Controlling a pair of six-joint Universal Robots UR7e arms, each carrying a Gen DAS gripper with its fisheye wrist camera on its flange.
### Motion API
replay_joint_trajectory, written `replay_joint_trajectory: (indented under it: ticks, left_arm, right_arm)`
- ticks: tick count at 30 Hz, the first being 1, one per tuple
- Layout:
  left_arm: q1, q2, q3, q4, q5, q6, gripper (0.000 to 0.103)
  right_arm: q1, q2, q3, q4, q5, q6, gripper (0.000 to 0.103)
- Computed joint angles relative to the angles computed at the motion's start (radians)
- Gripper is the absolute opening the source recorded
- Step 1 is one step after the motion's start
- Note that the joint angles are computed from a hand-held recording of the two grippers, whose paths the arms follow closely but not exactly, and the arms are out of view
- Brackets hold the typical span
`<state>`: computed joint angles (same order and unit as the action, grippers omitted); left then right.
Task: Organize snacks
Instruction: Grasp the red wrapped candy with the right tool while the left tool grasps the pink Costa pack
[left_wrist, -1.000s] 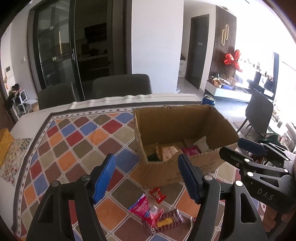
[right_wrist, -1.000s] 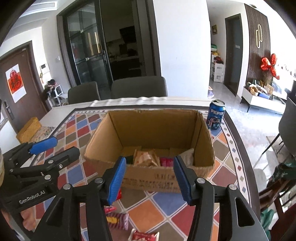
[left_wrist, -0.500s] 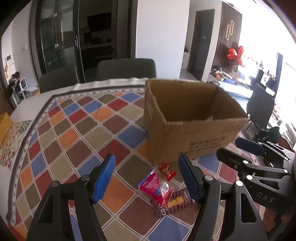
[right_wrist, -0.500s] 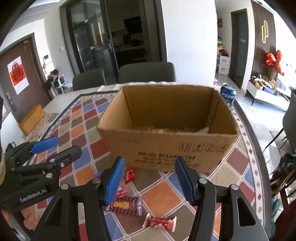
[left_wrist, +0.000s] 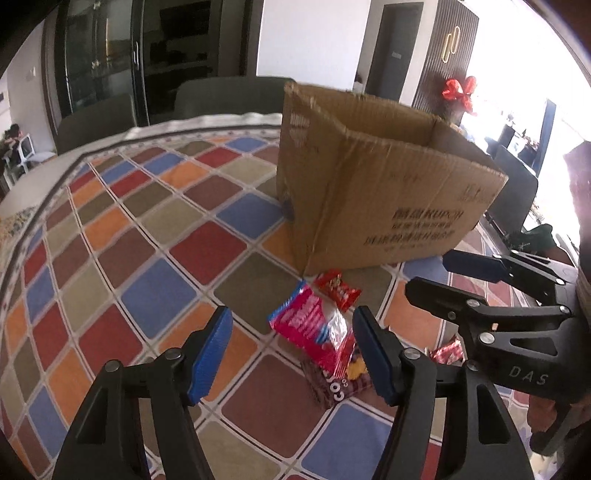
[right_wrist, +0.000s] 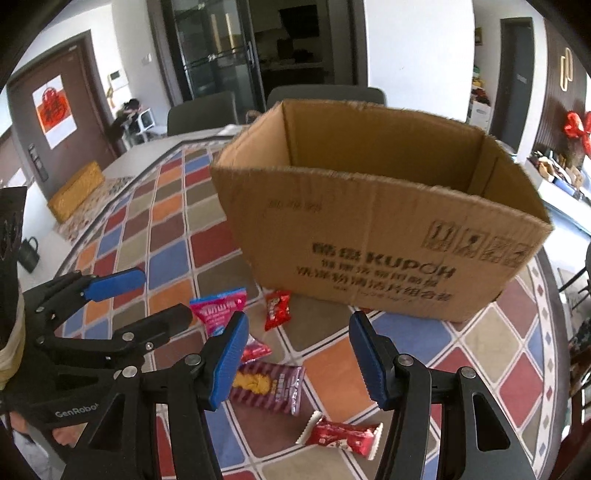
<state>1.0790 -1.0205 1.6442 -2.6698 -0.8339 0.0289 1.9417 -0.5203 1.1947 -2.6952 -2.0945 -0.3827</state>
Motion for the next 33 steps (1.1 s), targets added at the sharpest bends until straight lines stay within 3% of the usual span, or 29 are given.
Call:
replay_joint_trajectory:
  ticks: [12, 25, 33]
  left_arm:
    - [0.06, 0.027, -0.02, 0.024, -0.119, -0.012, 0.05]
    - [0.115, 0.05, -0.068, 0.035, -0.26, -0.046, 0.046]
    - [0.134, 0.055, -0.084, 0.041, -0.319, -0.06, 0.037]
  right_arm:
    - [-0.029, 0.065, -0.084, 0.133, 0.035, -0.022, 0.043]
    - [-0.042, 0.144, -0.192, 0.203, 0.045, -0.037, 0.035]
    - [-0.052, 0.172, -0.239, 0.242, 0.064, -0.023, 0.033]
